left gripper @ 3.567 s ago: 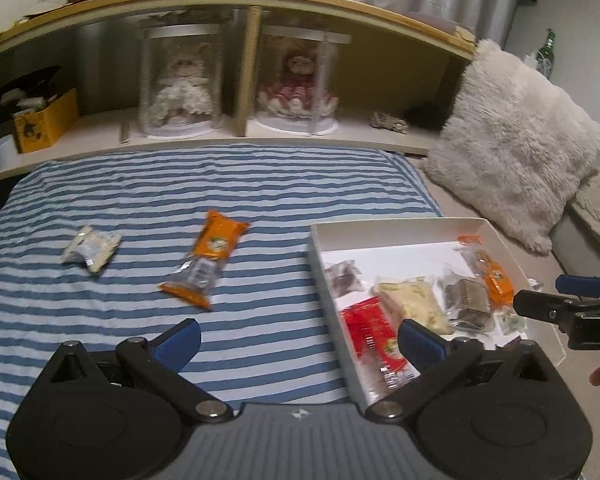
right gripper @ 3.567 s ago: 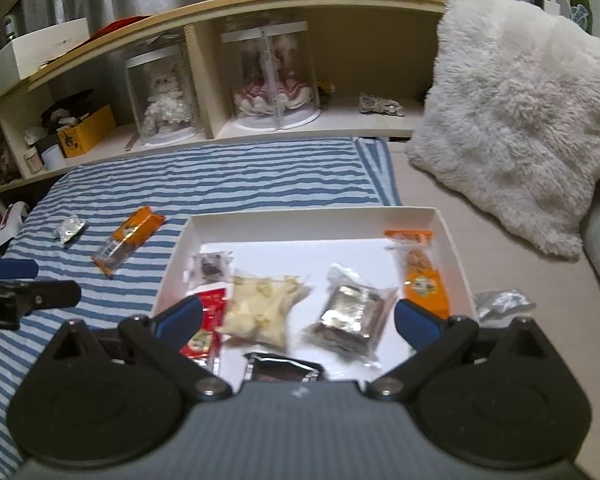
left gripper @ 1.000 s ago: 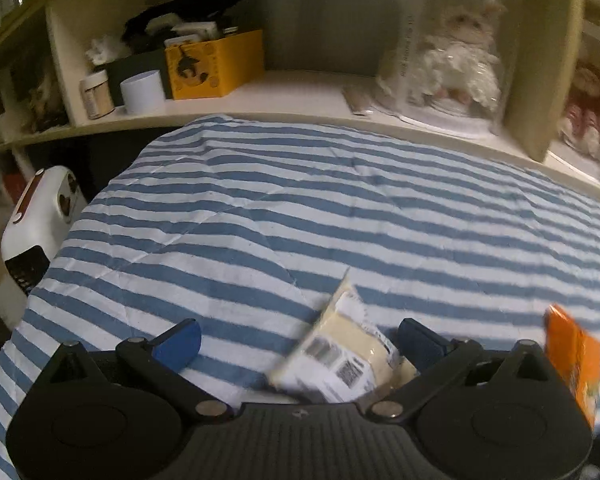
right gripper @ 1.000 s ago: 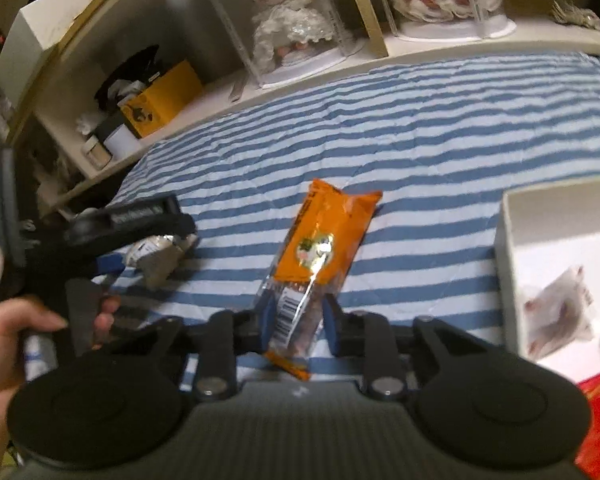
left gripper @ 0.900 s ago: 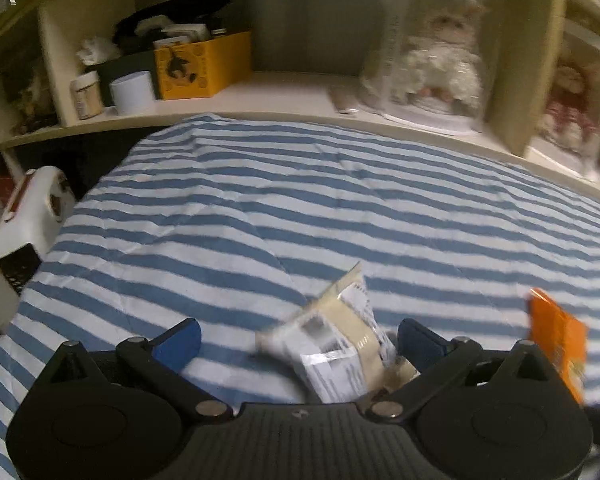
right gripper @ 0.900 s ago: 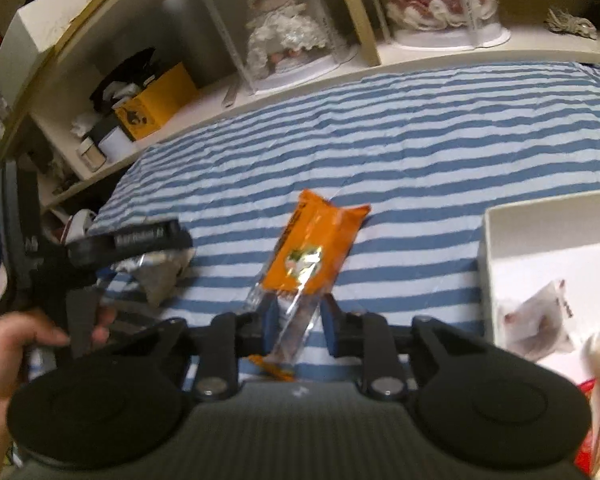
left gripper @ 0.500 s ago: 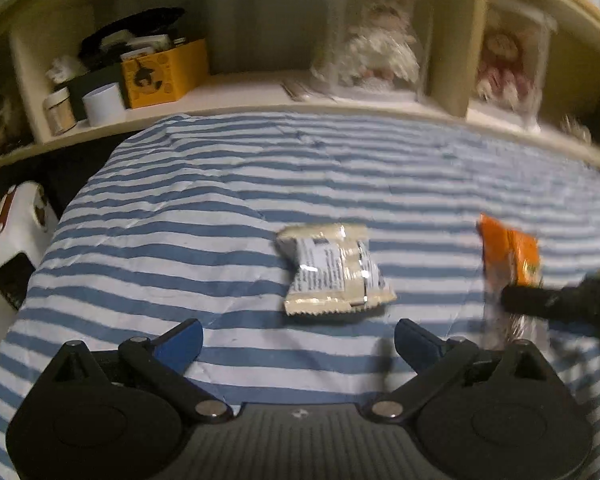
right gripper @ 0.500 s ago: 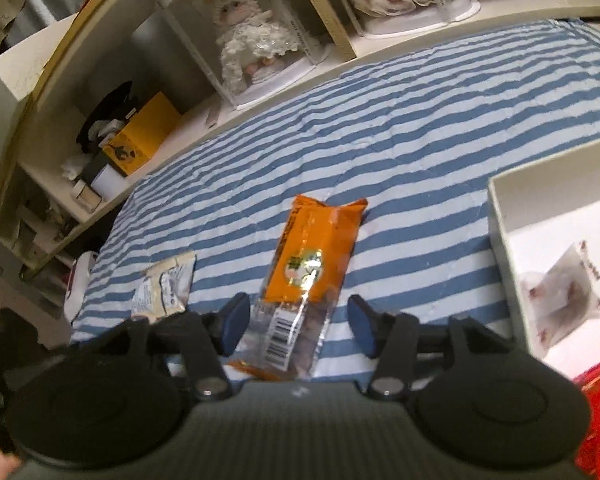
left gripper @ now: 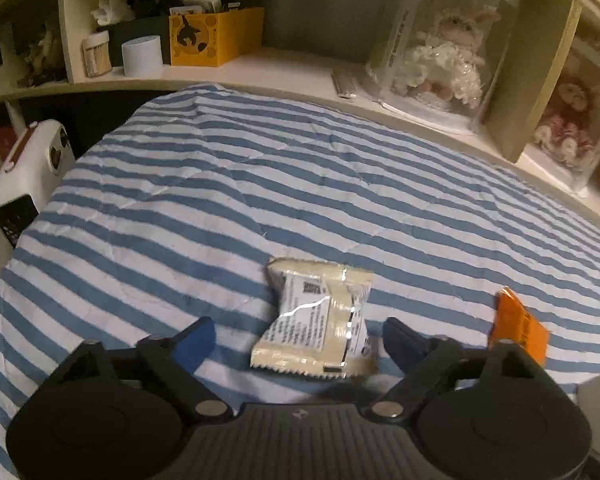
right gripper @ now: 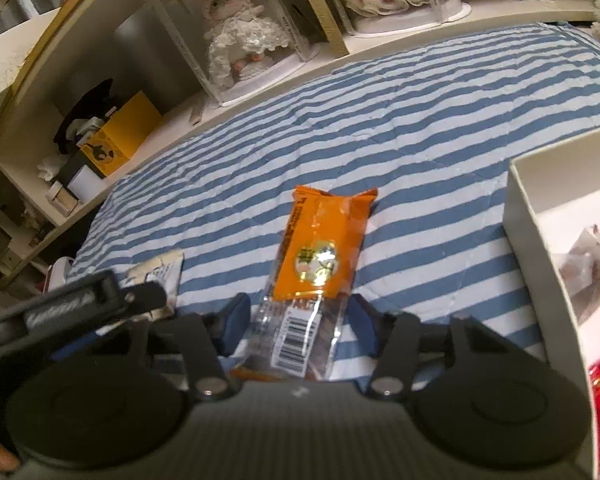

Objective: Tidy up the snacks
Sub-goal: 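Grasp the cream printed packet with left tool while right grasps orange bar, then carry the cream packet and orange bar over the white tray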

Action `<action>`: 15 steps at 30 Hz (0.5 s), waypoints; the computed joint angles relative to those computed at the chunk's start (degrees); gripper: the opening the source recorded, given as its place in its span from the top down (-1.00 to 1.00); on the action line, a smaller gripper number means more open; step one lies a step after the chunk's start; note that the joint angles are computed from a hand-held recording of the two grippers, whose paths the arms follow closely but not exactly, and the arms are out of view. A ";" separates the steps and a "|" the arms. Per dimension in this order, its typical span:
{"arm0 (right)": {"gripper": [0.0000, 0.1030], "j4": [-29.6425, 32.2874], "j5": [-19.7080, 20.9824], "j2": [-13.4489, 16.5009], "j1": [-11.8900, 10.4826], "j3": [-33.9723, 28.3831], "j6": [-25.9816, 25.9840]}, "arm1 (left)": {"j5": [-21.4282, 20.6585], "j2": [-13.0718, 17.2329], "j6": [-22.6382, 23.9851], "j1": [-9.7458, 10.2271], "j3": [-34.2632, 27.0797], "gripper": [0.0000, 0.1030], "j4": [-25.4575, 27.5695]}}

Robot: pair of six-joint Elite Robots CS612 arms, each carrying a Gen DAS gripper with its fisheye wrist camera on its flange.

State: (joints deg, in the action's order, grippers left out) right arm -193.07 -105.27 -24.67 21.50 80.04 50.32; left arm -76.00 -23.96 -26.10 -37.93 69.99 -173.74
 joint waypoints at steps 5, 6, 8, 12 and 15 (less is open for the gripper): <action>0.08 -1.16 1.51 -0.31 -0.45 0.91 -0.15 | 2.58 0.13 0.51 -0.43 -0.21 -0.15 0.25; 0.11 -1.35 1.60 -0.33 -0.39 0.97 -0.71 | 2.41 0.01 0.67 -0.38 0.06 -0.14 -0.18; 0.18 -1.74 1.84 -0.38 -0.42 1.12 -1.58 | 1.39 -0.50 0.45 -0.20 1.11 -0.12 -1.15; 0.23 -2.99 3.21 -0.77 -0.58 2.05 -3.00 | 1.23 -2.11 0.83 -0.32 4.01 -0.11 -3.25; 0.24 -4.26 3.30 -1.47 -0.53 3.39 -4.05 | 1.12 -3.65 1.27 -0.55 6.58 -0.11 -5.91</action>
